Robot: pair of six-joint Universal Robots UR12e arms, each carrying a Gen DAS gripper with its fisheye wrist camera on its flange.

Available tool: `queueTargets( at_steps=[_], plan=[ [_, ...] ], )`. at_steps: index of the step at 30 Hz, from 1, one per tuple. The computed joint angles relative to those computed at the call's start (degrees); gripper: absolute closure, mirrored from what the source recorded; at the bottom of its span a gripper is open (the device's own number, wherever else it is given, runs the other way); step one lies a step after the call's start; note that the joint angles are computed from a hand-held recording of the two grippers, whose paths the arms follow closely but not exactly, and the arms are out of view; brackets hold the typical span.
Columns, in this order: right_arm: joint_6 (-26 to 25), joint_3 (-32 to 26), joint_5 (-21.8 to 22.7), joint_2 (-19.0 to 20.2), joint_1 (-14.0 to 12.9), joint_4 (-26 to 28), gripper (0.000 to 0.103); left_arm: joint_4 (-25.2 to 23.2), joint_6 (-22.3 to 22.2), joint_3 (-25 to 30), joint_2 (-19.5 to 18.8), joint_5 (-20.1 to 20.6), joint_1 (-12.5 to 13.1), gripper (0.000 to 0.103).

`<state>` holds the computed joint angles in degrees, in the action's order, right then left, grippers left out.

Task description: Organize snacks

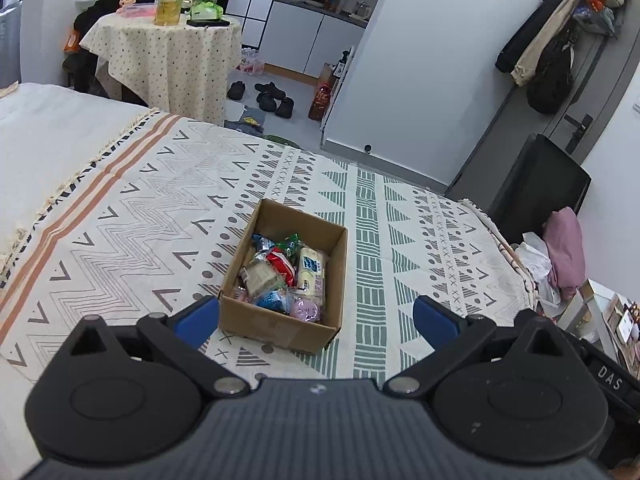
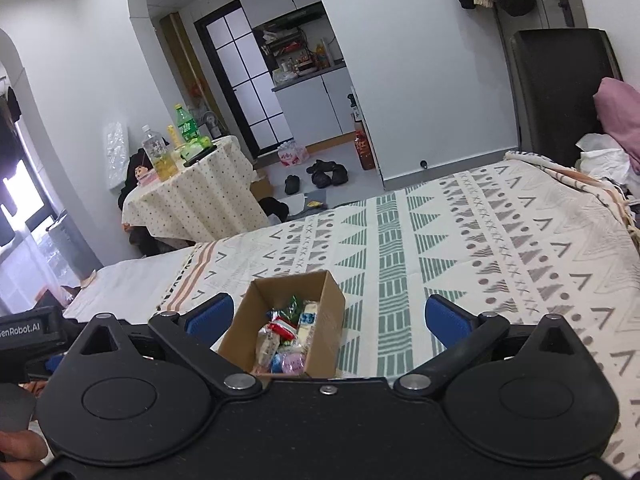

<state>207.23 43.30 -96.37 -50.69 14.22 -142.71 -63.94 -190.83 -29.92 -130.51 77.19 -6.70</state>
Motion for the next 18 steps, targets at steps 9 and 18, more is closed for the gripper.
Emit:
queueTargets(
  at_steps=[9, 18],
  plan=[
    [0.9, 5.2, -2.7, -3.7, 0.2, -0.5, 0.0, 3.4, 4.9, -5.3, 3.3, 0.6, -0.8, 0.001],
    [0.6, 9.9, -7.8, -6.5, 0.9, -1.9, 0.0, 2.7, 12.7, -8.4, 5.4, -0.9, -1.4, 0.0]
  ],
)
